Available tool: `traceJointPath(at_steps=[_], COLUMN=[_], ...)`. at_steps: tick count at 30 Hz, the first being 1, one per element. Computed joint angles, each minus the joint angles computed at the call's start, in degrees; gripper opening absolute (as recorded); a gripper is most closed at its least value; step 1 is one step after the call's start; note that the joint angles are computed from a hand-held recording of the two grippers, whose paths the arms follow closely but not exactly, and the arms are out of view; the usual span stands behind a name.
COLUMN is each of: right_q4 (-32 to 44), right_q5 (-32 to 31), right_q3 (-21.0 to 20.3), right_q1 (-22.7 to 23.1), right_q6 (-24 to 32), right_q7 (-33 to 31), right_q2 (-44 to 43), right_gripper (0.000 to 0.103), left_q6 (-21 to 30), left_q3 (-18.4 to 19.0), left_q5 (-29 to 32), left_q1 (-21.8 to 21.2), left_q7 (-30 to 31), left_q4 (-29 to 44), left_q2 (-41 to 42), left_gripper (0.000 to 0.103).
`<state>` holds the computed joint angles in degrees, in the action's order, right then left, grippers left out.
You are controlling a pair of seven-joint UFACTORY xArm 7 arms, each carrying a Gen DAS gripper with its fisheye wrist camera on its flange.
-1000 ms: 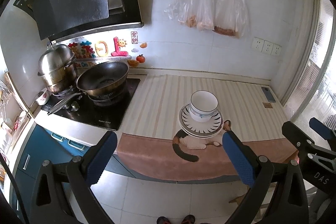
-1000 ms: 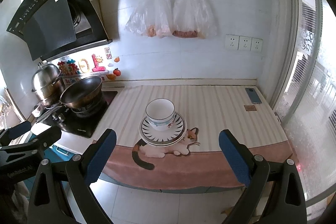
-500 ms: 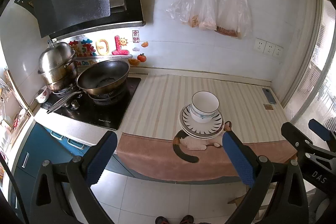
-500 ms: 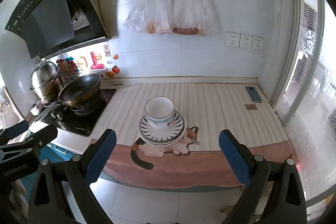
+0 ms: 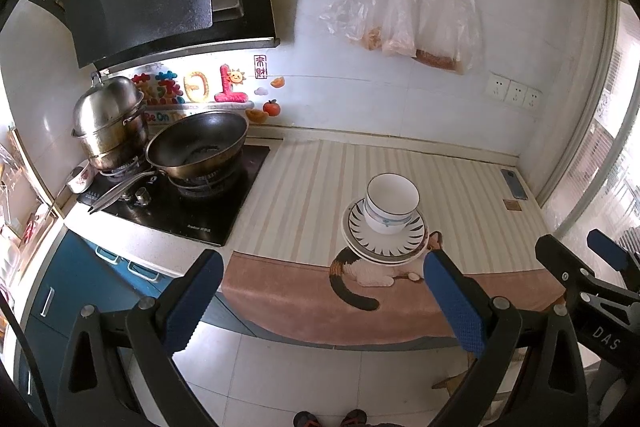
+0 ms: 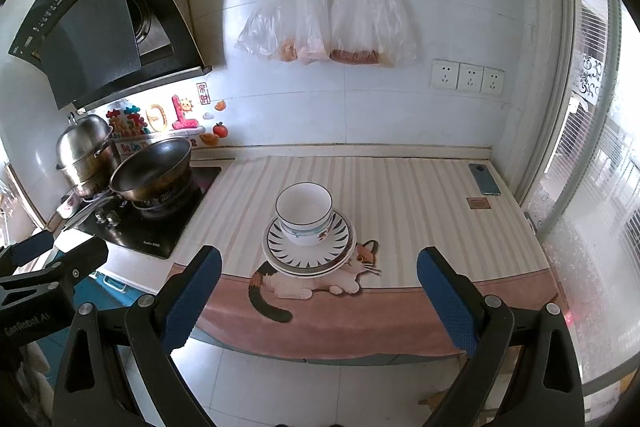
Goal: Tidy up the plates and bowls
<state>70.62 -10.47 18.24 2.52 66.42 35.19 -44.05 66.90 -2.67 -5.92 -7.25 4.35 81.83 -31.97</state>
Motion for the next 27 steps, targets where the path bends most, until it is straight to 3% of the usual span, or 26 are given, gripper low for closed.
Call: traceJointPath(at_steps=[27], right_q4=[-1.4], right_q5=[-0.5], right_q3=[0.0], right_q1=[0.1], right_q6=[-1.6], right_q7=[0.5], right_q2=[-0.2], right_gripper=[0.100], left_q6=[-0.4], left_q3=[-0.9], left_q5=[1.2], left_q1=[-0.1], left_q7=[-2.1], left_q4=[-0.8], left_q2=[-0.8], left_gripper=[0.103])
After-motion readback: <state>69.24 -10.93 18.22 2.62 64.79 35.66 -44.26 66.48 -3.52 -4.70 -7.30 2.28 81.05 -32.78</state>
